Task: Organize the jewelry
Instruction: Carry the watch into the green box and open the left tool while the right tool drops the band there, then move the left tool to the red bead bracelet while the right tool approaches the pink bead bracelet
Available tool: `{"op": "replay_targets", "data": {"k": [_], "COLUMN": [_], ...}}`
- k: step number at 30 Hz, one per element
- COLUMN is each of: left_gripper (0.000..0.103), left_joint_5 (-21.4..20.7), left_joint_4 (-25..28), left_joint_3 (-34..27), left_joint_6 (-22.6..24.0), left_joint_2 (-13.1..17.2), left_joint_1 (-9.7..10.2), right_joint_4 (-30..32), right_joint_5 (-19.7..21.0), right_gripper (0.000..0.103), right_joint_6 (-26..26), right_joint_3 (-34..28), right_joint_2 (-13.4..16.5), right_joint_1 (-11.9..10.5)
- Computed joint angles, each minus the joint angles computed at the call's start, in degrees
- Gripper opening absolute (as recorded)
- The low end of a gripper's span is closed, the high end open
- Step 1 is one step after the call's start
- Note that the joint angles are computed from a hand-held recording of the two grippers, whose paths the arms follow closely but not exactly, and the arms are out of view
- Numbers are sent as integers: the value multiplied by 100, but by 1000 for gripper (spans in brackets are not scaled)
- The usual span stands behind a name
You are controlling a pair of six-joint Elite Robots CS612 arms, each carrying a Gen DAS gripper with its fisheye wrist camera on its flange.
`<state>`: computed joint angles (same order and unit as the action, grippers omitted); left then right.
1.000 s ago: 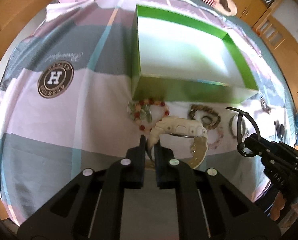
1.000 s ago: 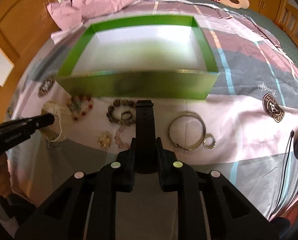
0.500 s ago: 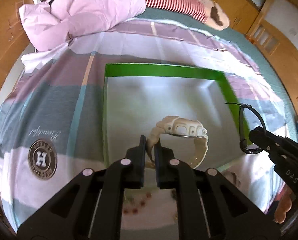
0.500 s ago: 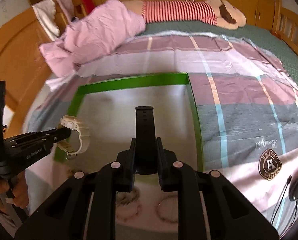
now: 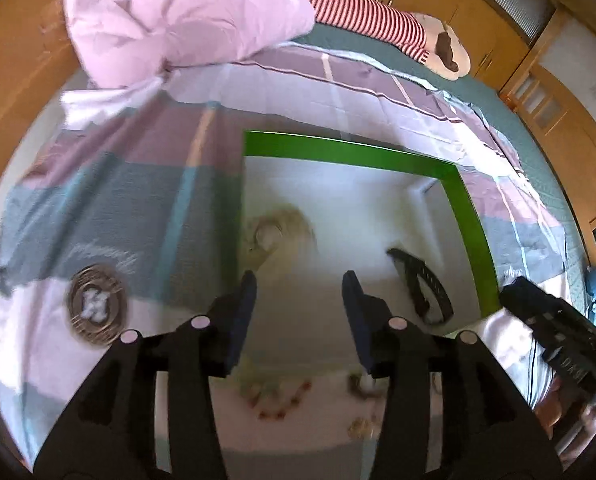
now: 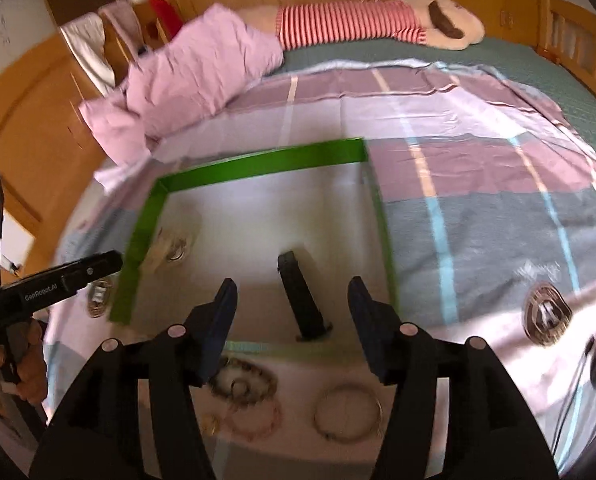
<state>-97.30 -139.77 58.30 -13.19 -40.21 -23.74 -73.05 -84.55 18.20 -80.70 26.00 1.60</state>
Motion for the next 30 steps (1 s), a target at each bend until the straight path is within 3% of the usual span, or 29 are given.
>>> {"op": "replay_targets", "data": {"k": [3, 7, 10, 16, 20, 22, 23, 27, 30], "left_gripper": [49, 49, 48, 46, 22, 21, 19, 17, 9], "left_joint_5": [-60, 49, 177, 496, 179, 249, 190, -685, -1433], "left_joint_4": [-258, -323, -6, 287, 571, 640, 665, 789, 454], "left_joint_3": [492, 1051, 1095, 803, 619, 669, 705, 945, 1243], "left_joint_6": [-103, -257, -295, -59, -24, 139, 212, 583, 874], "left_joint_2": [-292, -508, -479, -172, -2, -29, -63, -270, -449], "left_joint_1": [54, 89, 53, -106, -113, -156, -161, -111, -60], "right_joint_4": [271, 972, 1387, 1388, 1489, 1572, 1600, 1753, 1824], "right_joint_5": [94, -186, -146, 130, 117, 105, 107, 122, 97], "right_gripper": [57, 56, 46, 46, 46, 46, 46, 46, 46], "right_joint_6": [281, 300, 365, 268, 261, 301, 336, 438, 467], "right_joint_3": [-569, -864, -840, -780, -833, -897, -906, -1024, -1092], "right_joint_2": [224, 414, 470, 473, 484, 511, 517, 566, 591], "right_joint_1": [-75, -68, -48, 49, 92, 88, 87, 58, 47]}}
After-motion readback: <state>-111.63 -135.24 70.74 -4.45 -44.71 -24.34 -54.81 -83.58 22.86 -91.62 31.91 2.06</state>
